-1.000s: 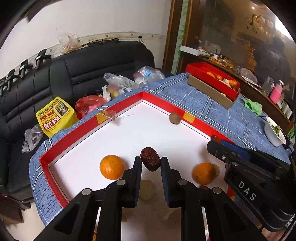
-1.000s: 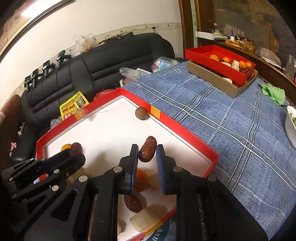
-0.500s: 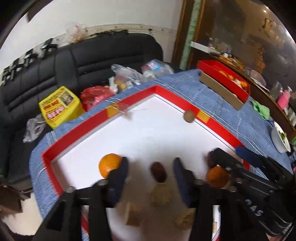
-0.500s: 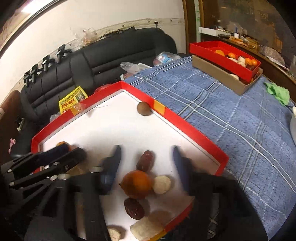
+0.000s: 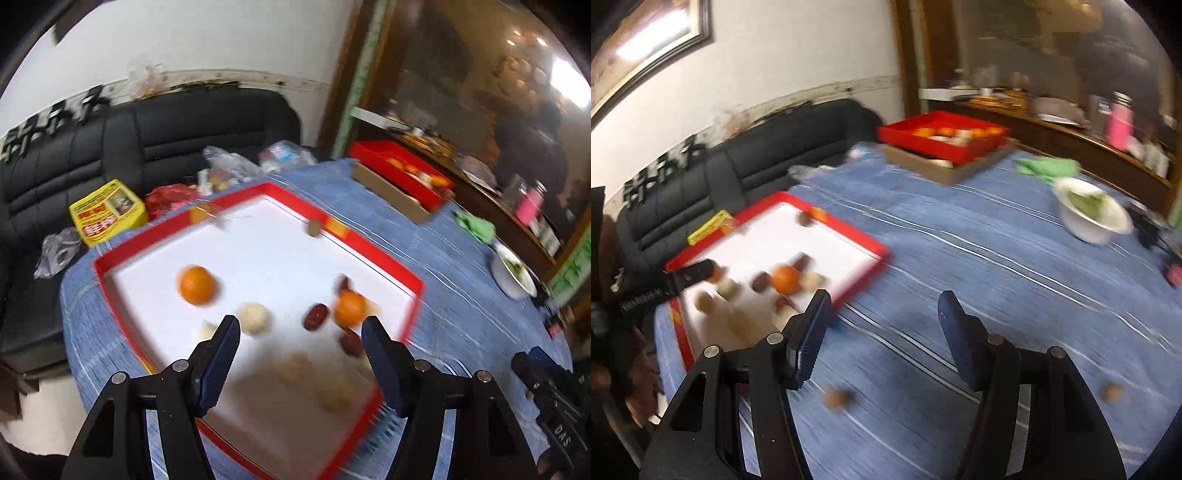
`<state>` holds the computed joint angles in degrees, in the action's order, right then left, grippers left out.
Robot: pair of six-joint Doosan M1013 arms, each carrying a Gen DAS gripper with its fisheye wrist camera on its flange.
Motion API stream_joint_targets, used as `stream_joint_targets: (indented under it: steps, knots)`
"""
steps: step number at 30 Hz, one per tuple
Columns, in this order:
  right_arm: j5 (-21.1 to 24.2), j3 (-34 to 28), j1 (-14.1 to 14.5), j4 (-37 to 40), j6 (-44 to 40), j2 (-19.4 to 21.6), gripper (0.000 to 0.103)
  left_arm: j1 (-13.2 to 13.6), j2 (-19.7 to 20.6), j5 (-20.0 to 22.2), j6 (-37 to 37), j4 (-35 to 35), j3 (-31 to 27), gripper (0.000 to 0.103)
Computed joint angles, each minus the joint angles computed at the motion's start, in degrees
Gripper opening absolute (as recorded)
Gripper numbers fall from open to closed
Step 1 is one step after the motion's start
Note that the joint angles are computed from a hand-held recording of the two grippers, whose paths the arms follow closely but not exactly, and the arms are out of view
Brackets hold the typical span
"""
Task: Organize fruits
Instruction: 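Move both open grippers toward the brown round fruits on the cloth, then close the right gripper on a brown round fruit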
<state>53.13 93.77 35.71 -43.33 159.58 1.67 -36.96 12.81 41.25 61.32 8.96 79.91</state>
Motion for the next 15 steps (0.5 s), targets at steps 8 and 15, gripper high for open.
stream_joint_targets:
  steps: [8, 15]
  knots:
    - [12.04, 9.85, -0.23, -0.46, 10.78, -8.42, 0.060, -5.49, -1.28, -0.37, 8.64, -2.27, 2.57, 0.066]
    - [12.77, 12.47, -3.00, 2.64, 10.30, -9.99, 0.060, -8.17, -0.34, 2.15, 13.33, -2.86, 2.53, 0.066]
